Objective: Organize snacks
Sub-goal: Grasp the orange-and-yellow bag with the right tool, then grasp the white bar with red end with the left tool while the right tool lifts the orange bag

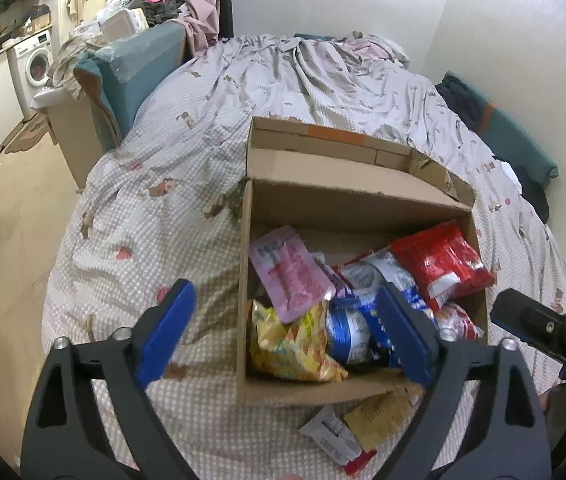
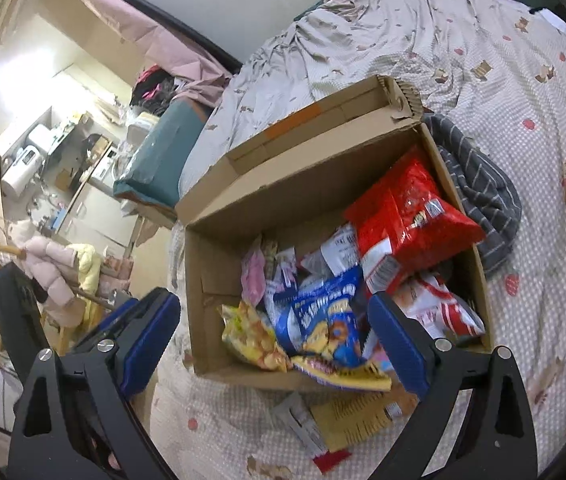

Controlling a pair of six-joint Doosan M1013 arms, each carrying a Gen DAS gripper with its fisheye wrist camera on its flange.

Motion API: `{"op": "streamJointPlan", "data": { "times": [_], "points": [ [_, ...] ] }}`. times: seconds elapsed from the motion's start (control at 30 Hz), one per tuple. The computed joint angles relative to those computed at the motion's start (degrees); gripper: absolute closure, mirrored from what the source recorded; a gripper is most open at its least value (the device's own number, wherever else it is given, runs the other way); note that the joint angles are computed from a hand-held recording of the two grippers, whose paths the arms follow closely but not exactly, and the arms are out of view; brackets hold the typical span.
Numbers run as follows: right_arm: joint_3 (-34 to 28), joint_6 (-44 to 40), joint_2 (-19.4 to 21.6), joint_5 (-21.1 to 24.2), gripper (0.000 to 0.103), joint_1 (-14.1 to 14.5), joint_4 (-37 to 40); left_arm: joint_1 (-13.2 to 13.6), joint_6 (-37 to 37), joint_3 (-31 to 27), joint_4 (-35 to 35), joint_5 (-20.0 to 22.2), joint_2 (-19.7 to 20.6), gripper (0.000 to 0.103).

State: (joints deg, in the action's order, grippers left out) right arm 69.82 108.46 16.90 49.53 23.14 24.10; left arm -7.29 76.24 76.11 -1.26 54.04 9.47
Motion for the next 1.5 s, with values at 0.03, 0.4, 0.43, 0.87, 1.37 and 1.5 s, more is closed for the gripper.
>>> {"op": "streamJointPlan", "data": {
  "times": [0.03, 0.4, 0.43, 0.87, 1.37, 1.5],
  "points": [
    [0.57, 0.45, -0.50, -0.04, 0.005, 0.21, -0.79, 0.06, 0.23, 0.33, -0.33, 0.23, -0.22, 0.002],
    [5.63, 4.42, -4.21, 2.27, 0.005, 0.57, -3.65, -0.57, 1.88, 4.28, -0.10, 1.93, -3.30, 0.002],
    [5.99, 4.92, -4.44, 2.55, 0.005, 0.56, -3.99, -0.71, 1.67, 4.60, 0.44, 2.08, -3.54, 0.002],
    [7.31, 14.59, -0.94, 15.48, 0.008, -1.82, 0.83, -0.51, -0.48, 6.73, 1.19, 7.67, -3.95, 0.002],
    [3.67, 19.36, 4.57, 21.46, 0.070, 0.94, -5.77, -2.35, -1.09, 7.12, 5.21, 8.72, -2.85, 0.002],
    [5.23, 18.65, 2.82, 21.63, 0.086, 0.66, -7.11, -2.67, -1.05, 7.21, 5.12, 9.58, -2.51, 0.002]
  ]
}}
